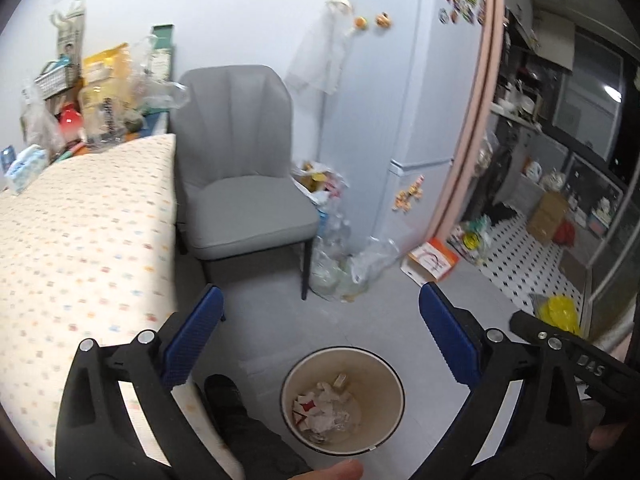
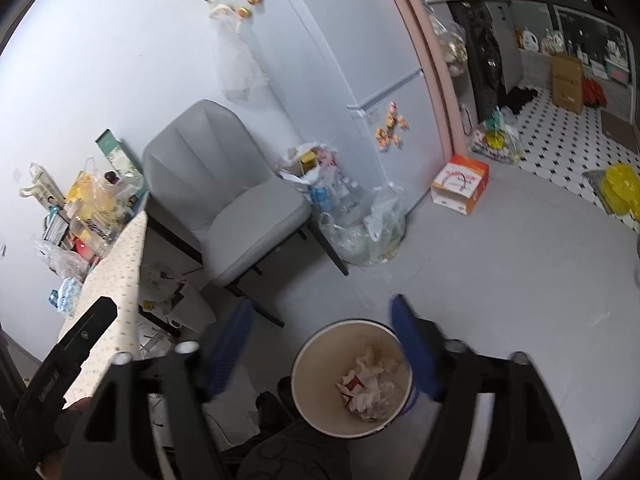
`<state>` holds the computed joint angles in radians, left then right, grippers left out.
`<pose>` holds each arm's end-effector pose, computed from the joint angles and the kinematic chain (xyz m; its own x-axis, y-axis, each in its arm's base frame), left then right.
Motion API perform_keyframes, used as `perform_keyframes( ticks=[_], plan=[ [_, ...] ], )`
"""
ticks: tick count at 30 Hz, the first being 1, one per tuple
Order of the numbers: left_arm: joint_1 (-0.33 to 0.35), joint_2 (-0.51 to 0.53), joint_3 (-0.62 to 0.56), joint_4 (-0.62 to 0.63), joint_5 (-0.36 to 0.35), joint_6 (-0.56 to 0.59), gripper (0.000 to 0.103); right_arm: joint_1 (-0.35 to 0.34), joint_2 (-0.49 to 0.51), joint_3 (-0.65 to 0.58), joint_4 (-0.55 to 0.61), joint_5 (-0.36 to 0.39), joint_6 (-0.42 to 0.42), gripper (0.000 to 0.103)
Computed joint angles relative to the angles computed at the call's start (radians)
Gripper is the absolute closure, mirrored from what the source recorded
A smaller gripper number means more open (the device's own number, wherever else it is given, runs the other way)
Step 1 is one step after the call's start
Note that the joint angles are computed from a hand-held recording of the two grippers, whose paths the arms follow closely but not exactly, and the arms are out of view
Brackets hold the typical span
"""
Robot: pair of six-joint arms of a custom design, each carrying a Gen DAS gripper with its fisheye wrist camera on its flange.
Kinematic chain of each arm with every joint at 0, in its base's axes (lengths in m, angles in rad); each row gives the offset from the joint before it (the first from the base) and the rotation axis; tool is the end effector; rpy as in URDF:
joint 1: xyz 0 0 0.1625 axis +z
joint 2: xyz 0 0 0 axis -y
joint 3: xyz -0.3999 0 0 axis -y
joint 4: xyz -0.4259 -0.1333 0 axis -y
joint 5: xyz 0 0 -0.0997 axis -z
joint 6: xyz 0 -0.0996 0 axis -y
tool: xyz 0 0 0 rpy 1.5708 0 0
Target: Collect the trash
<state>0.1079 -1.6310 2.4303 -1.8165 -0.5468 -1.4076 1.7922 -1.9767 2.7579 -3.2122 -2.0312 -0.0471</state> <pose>-0.3050 -0.2527 0.1599 -0.7710 0.0015 -0.6368 0.5227 0.5727 -0.6315 0.1477 -0.2509 0.2474 -0.9402 0.1017 0.3252 -0.1877 0.6419 -0.7435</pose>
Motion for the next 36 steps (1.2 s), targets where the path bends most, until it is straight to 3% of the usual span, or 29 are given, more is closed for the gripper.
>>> perform_keyframes(
  ticks=[5,14,19,24,36],
  plan=[
    [-0.053,-0.12,-0.052,0.308,-0.008,-0.16,0.006,0.189,0.06,-0.052,0.041,-0.118,0.075,0.007],
    [-0.198,-0.276,-0.179,0.88,-0.106,-0.506,0.006,0.48,0.152,-0.186,0.321,-0.276,0.292,0.008],
    [-0.311,-0.337,-0.244,1.134,-0.198,-0.672,0.006,0.62,0.217,-0.255,0.396,-0.325,0.365,0.008],
    [-0.43,-0.364,-0.307,1.33,-0.298,-0.805,0.006,0.755,0.302,-0.33,0.467,-0.406,0.452,0.008],
    [-0.707,-0.356,-0.428,1.611,-0.577,-1.02,0.006,0.954,0.395,-0.438,0.597,-0.408,0.544,0.008]
  ],
)
